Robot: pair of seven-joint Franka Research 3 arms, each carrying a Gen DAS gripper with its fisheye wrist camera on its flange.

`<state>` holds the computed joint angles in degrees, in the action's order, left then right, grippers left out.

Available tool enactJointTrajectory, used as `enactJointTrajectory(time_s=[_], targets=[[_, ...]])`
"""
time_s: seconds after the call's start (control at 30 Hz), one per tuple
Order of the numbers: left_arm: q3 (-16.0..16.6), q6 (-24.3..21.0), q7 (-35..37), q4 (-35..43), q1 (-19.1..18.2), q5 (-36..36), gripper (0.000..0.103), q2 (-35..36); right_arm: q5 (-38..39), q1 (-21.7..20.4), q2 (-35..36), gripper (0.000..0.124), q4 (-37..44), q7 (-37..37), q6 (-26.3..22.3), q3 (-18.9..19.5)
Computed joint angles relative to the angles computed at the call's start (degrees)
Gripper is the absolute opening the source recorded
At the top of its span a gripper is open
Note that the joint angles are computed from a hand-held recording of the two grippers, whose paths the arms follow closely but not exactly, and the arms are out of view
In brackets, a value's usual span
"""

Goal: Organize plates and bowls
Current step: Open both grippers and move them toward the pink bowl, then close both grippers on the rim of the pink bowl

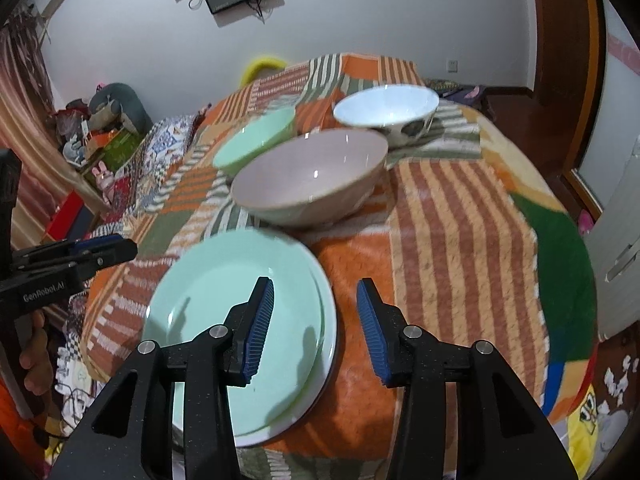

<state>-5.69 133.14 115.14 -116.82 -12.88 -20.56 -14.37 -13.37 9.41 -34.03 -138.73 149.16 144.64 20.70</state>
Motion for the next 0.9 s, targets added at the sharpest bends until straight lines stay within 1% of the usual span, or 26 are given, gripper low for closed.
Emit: enactJointTrajectory(time_s=[0.1,0.2,0.37,0.53,0.77,0.9], targets=[[-0.2,0.9,-0.4,2.6,-0.2,-1.6,0.044,1.9,-2.1,-2.0,-0.7,0.052,0.5,1.1,1.0,0.6],[-0.8,2.0,-0.9,5.0,-0.1,-1.7,0.046,4.0,-3.3,-3.7,-0.8,0.057,0.7,2.0,2.5,0.7],[-2.7,2.6,-2.2,10.0,0.3,-0.6,0.05,9.3,-4.3,-6.1,0.1,0.058,1.1,2.1,5.2,-0.1],[-4.7,0.7,-3.3,16.0,1.2,0.4,0.05,15.7,-4.6,-7.9,2.6,0.058,2.0,1.9,7.2,-0.9],[-7.4,-1.3,-5.5,22.7,2.2,3.3,0.05,23.5,-4.8,-8.2,7.0,0.058,3.4,1.1,8.0,-2.5],[-8.5,-2.0,-6.3,24.7,2.7,4.5,0.049,26.3,-2.7,-6.7,8.7,0.058,2.7,0.5,9.5,-4.8]])
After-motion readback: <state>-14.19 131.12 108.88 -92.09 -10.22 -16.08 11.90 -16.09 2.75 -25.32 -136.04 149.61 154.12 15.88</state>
